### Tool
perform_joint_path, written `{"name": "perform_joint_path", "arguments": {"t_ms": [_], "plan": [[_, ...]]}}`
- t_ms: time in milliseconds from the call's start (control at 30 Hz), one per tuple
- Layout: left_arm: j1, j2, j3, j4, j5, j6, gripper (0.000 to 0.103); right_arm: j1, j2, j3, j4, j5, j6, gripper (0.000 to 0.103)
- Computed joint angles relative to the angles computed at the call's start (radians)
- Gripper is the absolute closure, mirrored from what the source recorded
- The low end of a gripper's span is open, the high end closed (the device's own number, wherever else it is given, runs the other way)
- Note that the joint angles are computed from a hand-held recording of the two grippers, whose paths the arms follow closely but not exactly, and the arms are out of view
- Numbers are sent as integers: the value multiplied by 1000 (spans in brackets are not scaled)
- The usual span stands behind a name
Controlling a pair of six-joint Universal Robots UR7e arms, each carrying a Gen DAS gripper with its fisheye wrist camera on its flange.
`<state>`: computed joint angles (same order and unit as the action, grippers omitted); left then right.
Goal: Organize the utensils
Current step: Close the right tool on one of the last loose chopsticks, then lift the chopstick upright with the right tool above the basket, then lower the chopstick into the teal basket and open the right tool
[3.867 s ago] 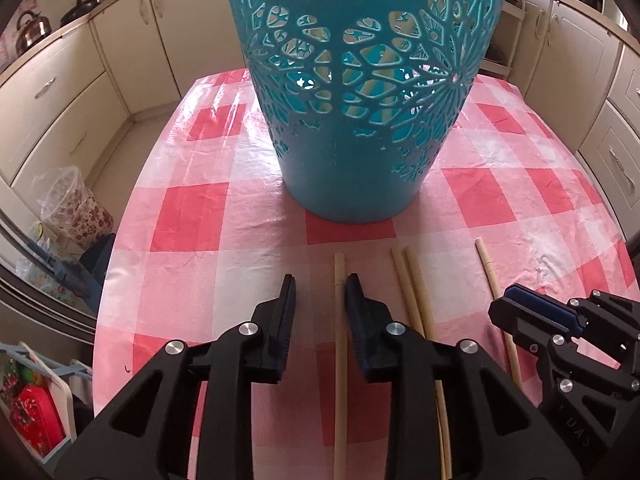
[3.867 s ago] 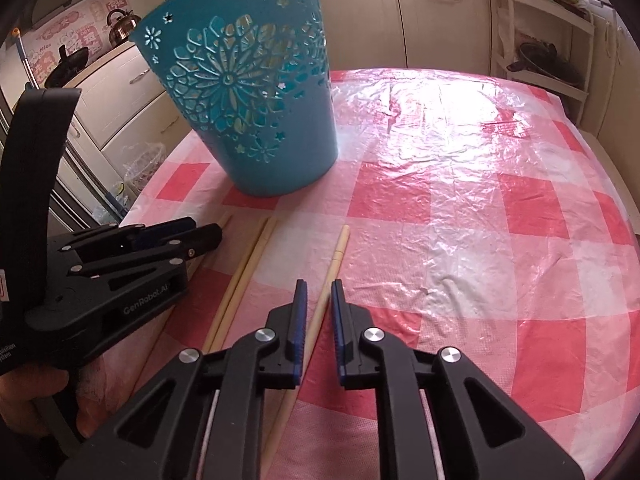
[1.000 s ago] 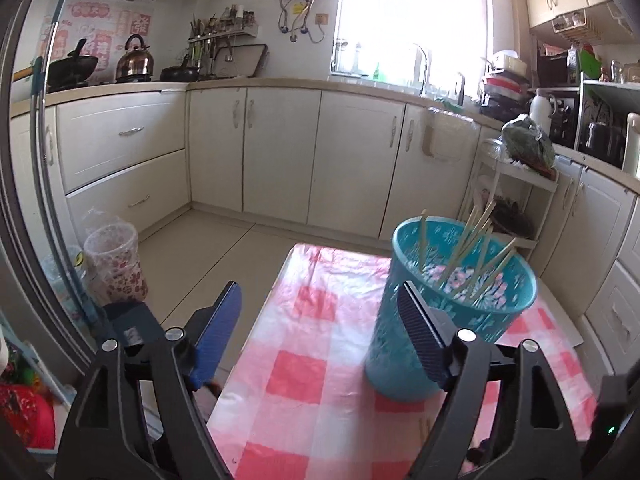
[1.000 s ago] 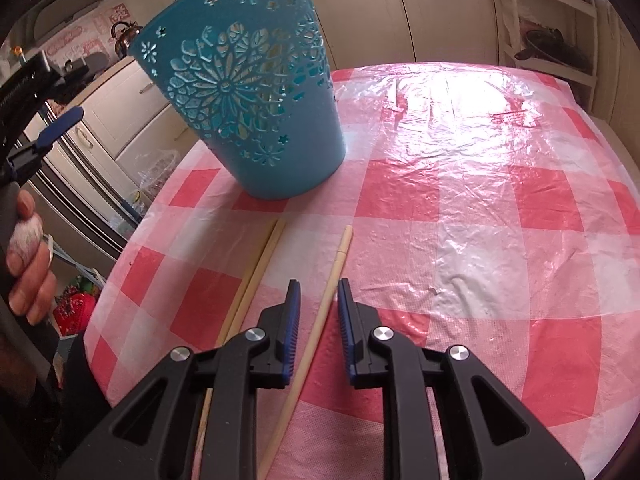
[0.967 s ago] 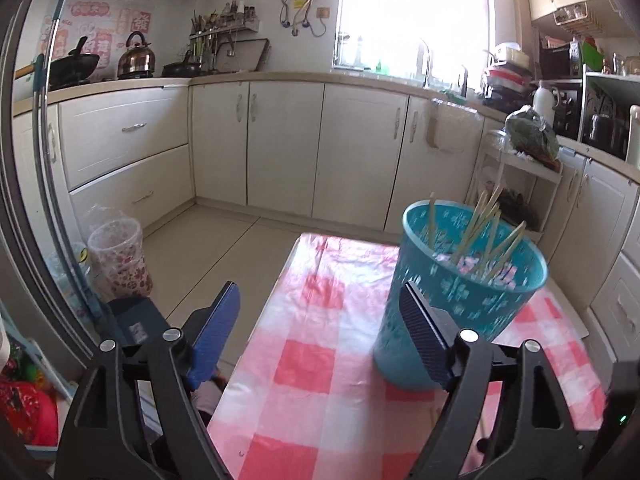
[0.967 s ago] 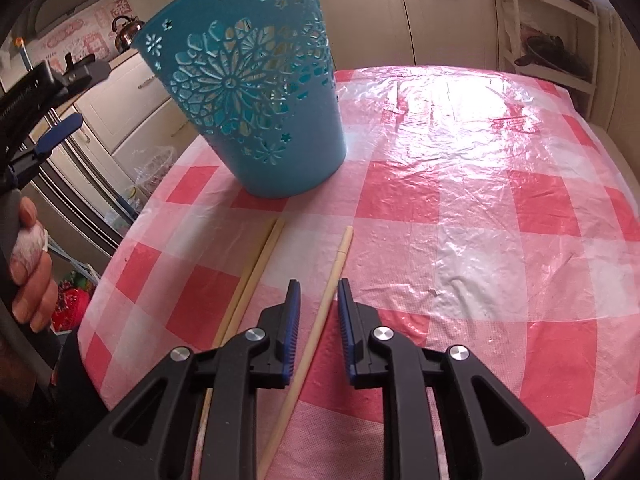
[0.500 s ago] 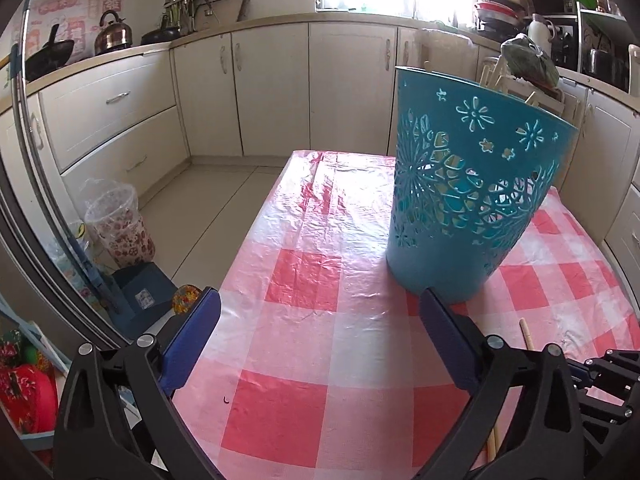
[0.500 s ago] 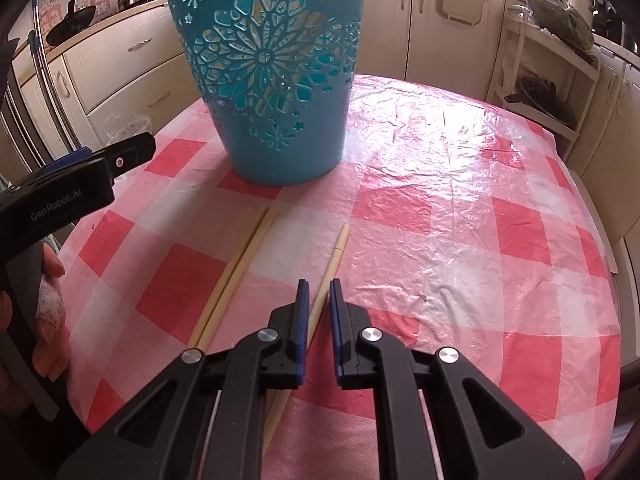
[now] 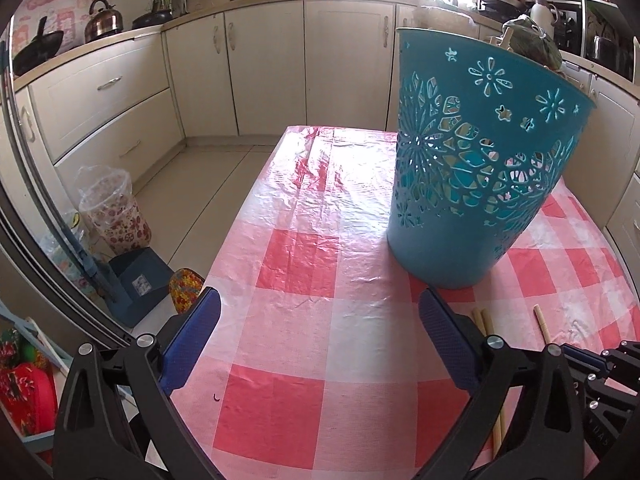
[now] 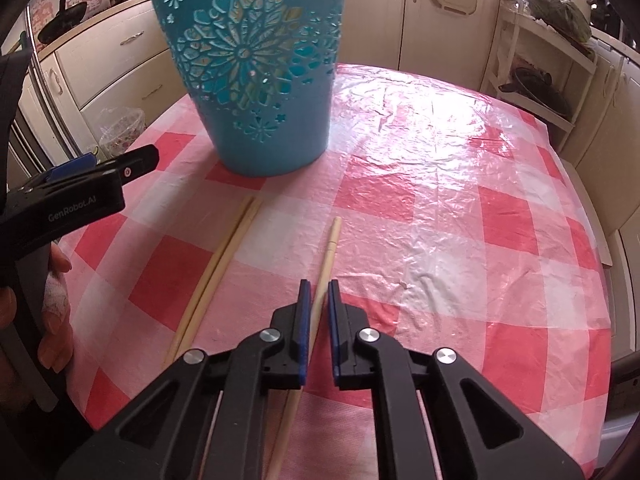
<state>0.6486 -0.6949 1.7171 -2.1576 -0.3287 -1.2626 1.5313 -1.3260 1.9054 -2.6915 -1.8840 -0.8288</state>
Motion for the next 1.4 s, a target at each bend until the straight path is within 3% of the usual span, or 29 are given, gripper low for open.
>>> {"name": "perform_joint_path", "arguments": {"t_ms": [167,300,567,667,833,933,1000,1167,1300,1400], "plan": [[4,7,-14,18,-9,4,8,-1,3,-10,15,-3,-35,92],[8,7,-12,0,-20,19,8,-12,1,-31,55,13,-5,97],[16,-4,4,-45,-48,33,8,-44,-37,-87,177,132,70,97],[18,-5,4,-46,-54,29,8,-60,-60,-117,256,210,113,97],[20,-4,0,-40,-60,22,8,-83,-80,-206,407,413,201,97],[22,-2,-7,-29,-62,20,8,-66,-79,-249,422,528,240,97],[26,-3,-6,-32,-63,26,8,-40,-58,-280,389,597,274,97],[30,1,-11,-37,-69,35,8,52,42,-361,213,665,363,97],[34,4,-16,-40,-81,42,8,109,148,-413,9,631,430,97],[37,4,-15,-55,-89,56,8,137,222,-434,-140,556,451,97]]}}
